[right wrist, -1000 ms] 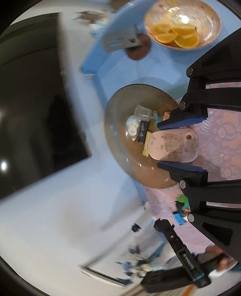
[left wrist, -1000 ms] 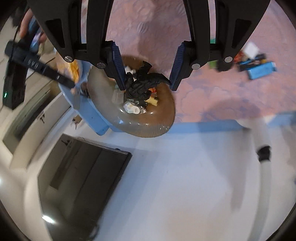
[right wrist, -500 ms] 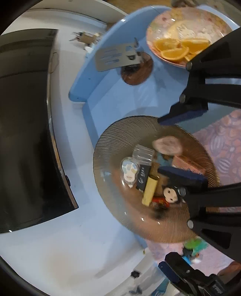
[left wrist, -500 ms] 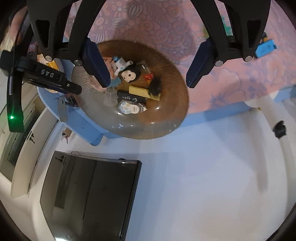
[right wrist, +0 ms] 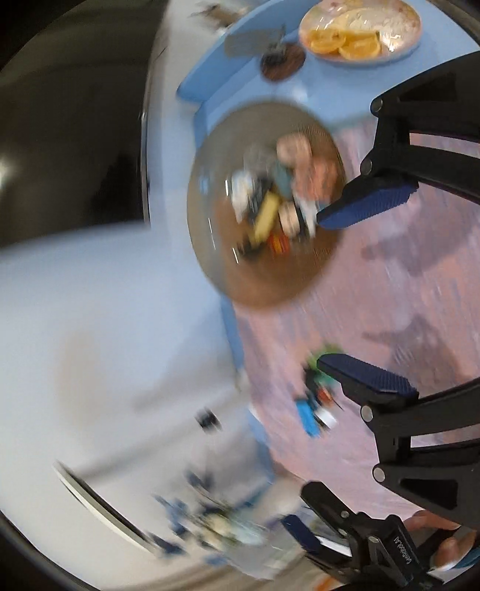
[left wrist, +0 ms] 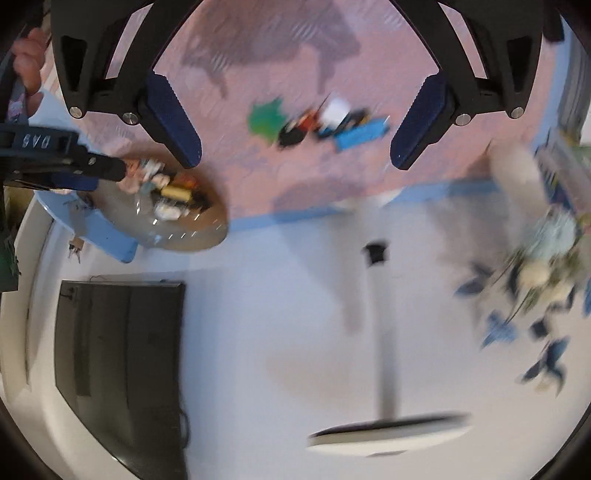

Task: Organize rigid objects

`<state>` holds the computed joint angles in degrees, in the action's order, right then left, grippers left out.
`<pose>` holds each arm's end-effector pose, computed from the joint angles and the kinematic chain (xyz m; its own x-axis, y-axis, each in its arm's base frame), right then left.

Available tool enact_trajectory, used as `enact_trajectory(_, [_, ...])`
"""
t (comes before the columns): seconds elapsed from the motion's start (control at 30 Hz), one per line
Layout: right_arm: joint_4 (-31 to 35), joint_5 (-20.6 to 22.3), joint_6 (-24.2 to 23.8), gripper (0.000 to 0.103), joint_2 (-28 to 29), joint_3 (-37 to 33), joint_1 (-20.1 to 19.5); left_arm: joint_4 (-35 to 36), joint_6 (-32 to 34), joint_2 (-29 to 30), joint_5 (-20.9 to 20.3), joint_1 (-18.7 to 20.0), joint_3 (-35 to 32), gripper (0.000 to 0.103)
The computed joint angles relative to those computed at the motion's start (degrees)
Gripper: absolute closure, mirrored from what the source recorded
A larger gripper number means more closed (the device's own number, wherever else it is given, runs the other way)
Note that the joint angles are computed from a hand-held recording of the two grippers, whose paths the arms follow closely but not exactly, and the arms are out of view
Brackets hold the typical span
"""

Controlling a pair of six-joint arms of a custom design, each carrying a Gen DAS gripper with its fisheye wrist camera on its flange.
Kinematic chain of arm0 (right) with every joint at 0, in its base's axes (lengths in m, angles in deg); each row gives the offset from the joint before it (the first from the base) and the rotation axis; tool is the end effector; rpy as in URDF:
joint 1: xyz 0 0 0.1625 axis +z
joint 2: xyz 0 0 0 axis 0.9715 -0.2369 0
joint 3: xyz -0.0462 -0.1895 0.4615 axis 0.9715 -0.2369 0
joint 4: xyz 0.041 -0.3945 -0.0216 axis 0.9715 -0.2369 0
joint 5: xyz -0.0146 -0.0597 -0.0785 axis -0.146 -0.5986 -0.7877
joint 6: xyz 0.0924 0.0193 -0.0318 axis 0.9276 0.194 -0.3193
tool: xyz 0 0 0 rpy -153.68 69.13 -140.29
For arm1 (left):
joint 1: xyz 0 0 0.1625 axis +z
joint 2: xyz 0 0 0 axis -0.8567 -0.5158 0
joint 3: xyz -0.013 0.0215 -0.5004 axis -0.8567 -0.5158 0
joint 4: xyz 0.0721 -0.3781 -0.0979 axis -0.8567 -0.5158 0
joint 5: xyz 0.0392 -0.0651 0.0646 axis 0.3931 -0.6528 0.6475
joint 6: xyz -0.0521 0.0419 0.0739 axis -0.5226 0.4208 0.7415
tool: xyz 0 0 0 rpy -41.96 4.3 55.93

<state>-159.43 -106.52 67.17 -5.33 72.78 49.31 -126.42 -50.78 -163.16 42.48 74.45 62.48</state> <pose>0.2778 -0.2857 0.2997 -0.8342 0.0101 0.5514 -0.4263 0.6227 -0.6562 -0.3179 -0.3121 0.2681 -0.6793 0.3206 -0.6601 0.7167 0.4830 -0.5030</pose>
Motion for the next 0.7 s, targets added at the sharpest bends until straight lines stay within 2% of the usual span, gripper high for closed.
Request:
enact_trajectory(0.07, [-2.18,-2.57,-0.05,0.034,6.0,0.05,2.09,4.86,-3.97,-3.03,0.27,0.4,1.45,0.001])
enact_trajectory(0.17, [-7.0,-6.97,-0.65,0.034,14.82,0.01,3.66,17.15,-13.2,-8.36,2.13,1.4,3.54,0.001])
enact_trajectory(0.2, [-7.62,-6.78,-0.29,0.034,16.52,0.25,3.12,18.52,-14.41,-9.34,2.02,2.22,4.36,0.001])
enact_trajectory(0.3, [-8.69,-2.29,2.59,0.034,19.75,1.72,0.17,24.45,-18.4,-11.68,3.11,3.42,6.56,0.001])
enact_trajectory(0.37, [-12.07,-2.61,1.72,0.034,22.85,2.08,-0.71,25.28,-18.86,-12.22,3.06,4.05,7.85,0.001])
enact_trajectory(0.43, [-15.32,-4.86,0.12,0.034,26.15,1.86,-0.61,22.99,-17.74,-11.87,2.52,5.4,9.11,0.001])
enact_trajectory(0.53, [-15.75,-5.45,-0.45,0.033,27.01,1.4,-0.32,21.59,-17.09,-11.73,0.86,7.11,9.04,0.001])
enact_trajectory(0.57, [-17.71,-5.12,-1.38,0.028,27.44,1.67,-0.45,21.03,-16.93,-11.85,0.78,7.16,9.21,0.001])
enact_trajectory(0.63, [-17.59,-3.57,-0.09,0.022,26.75,2.32,-1.32,20.7,-16.63,-11.87,0.22,7.48,9.37,0.001])
enact_trajectory(0.7, [-15.62,-2.46,2.53,0.022,25.4,2.79,-2.25,20.17,-15.75,-11.6,-0.77,7.75,9.26,0.001])
